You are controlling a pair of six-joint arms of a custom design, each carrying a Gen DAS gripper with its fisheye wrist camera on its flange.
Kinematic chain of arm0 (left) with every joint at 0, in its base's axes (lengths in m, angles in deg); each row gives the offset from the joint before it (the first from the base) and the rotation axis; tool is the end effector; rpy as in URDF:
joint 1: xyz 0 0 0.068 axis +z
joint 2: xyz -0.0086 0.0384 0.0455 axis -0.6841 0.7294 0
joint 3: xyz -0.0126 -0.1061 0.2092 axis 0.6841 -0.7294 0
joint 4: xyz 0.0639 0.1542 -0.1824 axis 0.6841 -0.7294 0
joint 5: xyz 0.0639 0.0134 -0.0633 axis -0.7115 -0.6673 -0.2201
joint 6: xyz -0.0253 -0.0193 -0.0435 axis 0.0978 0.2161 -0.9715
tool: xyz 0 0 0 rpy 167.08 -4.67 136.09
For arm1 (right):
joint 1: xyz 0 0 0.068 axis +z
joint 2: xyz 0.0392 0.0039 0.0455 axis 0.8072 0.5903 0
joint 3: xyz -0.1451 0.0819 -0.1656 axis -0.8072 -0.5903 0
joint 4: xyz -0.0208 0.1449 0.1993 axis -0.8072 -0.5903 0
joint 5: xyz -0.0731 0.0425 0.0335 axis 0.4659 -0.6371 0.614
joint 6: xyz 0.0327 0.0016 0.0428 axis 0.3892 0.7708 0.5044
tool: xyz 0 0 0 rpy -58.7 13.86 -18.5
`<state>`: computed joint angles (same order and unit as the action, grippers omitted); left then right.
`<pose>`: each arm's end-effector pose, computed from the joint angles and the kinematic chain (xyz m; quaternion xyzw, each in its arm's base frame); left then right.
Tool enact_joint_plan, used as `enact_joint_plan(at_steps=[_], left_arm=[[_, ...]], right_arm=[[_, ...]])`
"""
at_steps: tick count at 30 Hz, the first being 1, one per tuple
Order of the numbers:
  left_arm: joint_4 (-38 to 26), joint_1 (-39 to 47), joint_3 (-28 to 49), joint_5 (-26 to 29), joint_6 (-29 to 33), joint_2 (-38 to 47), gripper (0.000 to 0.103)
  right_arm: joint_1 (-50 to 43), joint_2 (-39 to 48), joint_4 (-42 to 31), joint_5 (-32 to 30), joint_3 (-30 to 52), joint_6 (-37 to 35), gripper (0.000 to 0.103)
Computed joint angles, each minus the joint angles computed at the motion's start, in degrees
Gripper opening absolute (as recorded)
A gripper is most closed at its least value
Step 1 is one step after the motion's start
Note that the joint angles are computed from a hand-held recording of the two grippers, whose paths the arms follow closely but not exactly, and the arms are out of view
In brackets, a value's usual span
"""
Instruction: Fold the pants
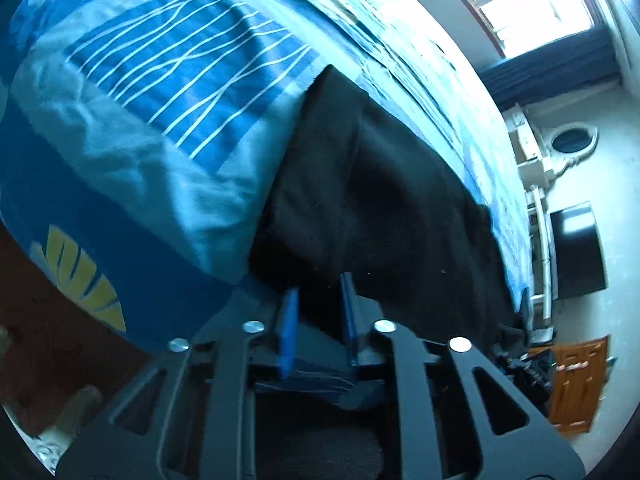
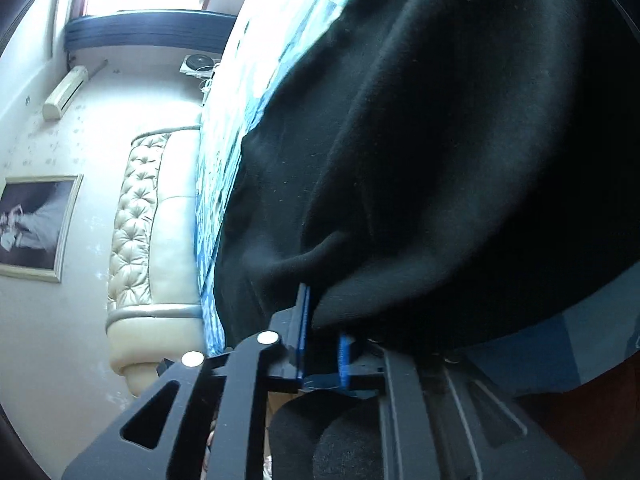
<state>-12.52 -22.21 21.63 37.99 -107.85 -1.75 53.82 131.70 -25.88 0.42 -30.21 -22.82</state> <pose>0.1801 0.0483 0.1178 -0.2719 0.9008 -0.2740 0.1991 0.2307 0.0272 0.1038 0.1863 0.8627 0.4620 0.0876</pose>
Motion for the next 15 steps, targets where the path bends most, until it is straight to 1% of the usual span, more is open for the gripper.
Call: enact_joint_plan(at_steps=[1,2,4,5,6,7,8,9,10,11,12,13,14,15], left_arm=[[-1.0,1.2,-0.3,0.8,0.5,-0.9,0.011],[-2.7,1.9,-0.4,0.6,1.6,-2.3,0.010],[-4.3,2.0,-0.8,-1.8,3.2,-4.1,0.005],[-5.0,1.2,-0.8,-5.3,3.9,-4.4,0.000],[-4.6,0.6,-0.7,-7.8,4.6,-3.2,0.000],[-3.7,0.9,-0.8,-9.0,5.6,-1.4,0.000],[-2.5,2.2,-0.8,-8.9,6.3,1.7,0.000],[-1.8,3.3,-0.7,-7.7,6.4,3.9,0.000],[-1.2,5.1,-0.7,-5.7,7.1,6.2,0.000],[-1.5,5.6,-0.8,-5.6,7.6,6.3,0.000],[-1.8,5.9,-0.9,-6.0,8.6,5.6,0.000],[-2.4,6.0,-1.1,-6.7,9.8,4.5,0.000],[-3.9,5.3,-1.1,-8.4,11.2,1.6,0.000],[-5.8,4.4,-1.3,-10.0,12.0,-2.0,0.002]], right_arm=[[-0.1,-1.1,-1.9,0.0,0.3,-1.5,0.007],[-0.1,-2.7,-4.2,0.2,0.4,-2.8,0.007],[0.0,-3.4,-6.6,0.6,0.4,-5.0,0.007],[-0.1,-2.6,-7.1,0.7,0.1,-6.2,0.007],[-0.7,-0.9,-6.5,0.7,-0.1,-7.2,0.007],[-0.6,1.2,-4.4,0.4,0.1,-6.8,0.007],[-0.9,2.8,-2.8,-0.1,0.0,-6.6,0.007],[-0.9,3.8,-2.0,-0.6,0.2,-6.6,0.007],[-1.4,4.0,-4.2,-1.1,1.4,-8.0,0.007],[-1.8,3.8,-7.1,-1.8,2.9,-10.0,0.009],[-2.7,3.4,-10.4,-2.0,3.9,-12.5,0.014],[-3.4,2.8,-14.4,-1.6,5.6,-15.1,0.022],[-4.7,1.0,-19.7,-0.6,7.4,-19.1,0.027],[-5.7,-0.5,-22.7,0.4,8.2,-21.7,0.035]])
